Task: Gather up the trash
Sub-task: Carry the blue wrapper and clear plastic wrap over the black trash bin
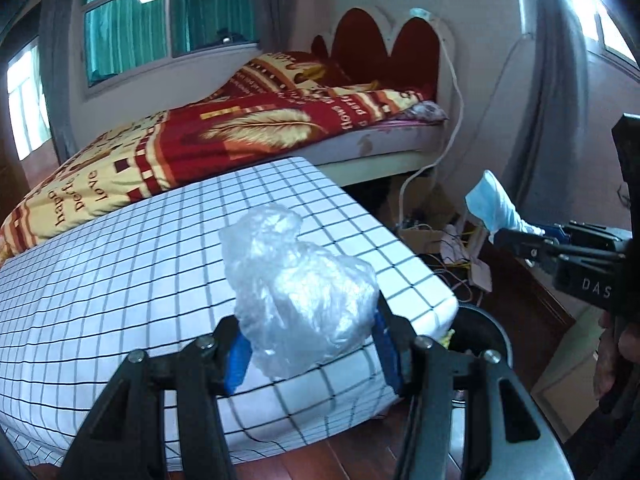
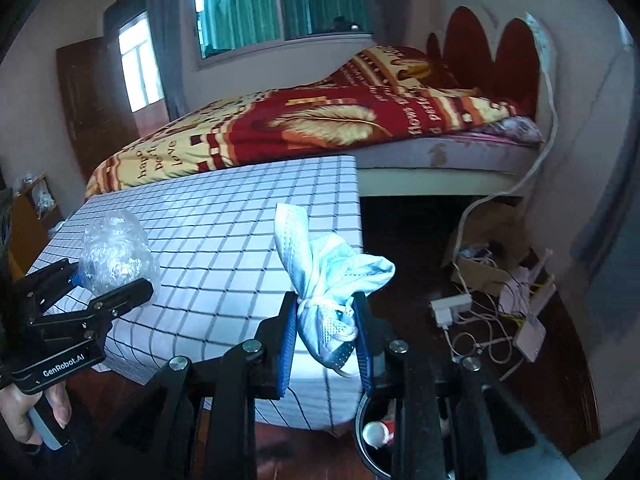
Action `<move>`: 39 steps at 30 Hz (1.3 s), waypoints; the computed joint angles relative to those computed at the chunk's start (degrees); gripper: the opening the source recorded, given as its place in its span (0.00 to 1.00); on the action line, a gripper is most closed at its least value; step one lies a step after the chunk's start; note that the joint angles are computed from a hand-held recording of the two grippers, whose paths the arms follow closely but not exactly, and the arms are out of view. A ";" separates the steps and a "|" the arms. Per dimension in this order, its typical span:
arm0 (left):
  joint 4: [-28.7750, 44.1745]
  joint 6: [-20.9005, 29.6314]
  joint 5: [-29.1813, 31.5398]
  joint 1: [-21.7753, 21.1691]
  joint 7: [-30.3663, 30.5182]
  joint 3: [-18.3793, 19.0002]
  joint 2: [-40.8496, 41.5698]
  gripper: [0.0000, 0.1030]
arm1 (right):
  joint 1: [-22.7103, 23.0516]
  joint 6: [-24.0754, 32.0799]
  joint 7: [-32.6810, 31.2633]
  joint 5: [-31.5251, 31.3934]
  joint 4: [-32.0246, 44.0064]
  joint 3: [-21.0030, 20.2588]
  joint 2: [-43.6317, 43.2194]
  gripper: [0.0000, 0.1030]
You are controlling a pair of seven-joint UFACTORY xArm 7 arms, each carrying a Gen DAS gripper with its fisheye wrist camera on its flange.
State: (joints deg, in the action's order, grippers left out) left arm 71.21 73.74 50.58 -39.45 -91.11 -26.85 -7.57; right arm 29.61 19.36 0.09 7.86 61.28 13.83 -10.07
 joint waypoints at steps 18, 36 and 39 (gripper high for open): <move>8.94 -7.26 3.22 -8.27 -2.93 5.49 13.39 0.53 | -3.38 0.50 -1.64 2.74 -16.39 -6.03 -13.26 0.28; 20.70 -17.90 -2.58 -15.16 3.92 14.80 28.77 0.53 | -5.81 1.19 -11.36 6.74 -25.39 -12.41 -14.49 0.28; 21.05 -20.16 -4.25 -15.37 4.75 15.84 30.35 0.53 | -5.17 1.13 -14.64 8.65 -25.35 -13.30 -11.95 0.28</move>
State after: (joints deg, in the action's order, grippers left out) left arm 92.26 53.58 46.33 -54.82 -86.36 -11.01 22.79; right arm 24.43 20.49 -14.54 16.51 35.93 0.53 -22.02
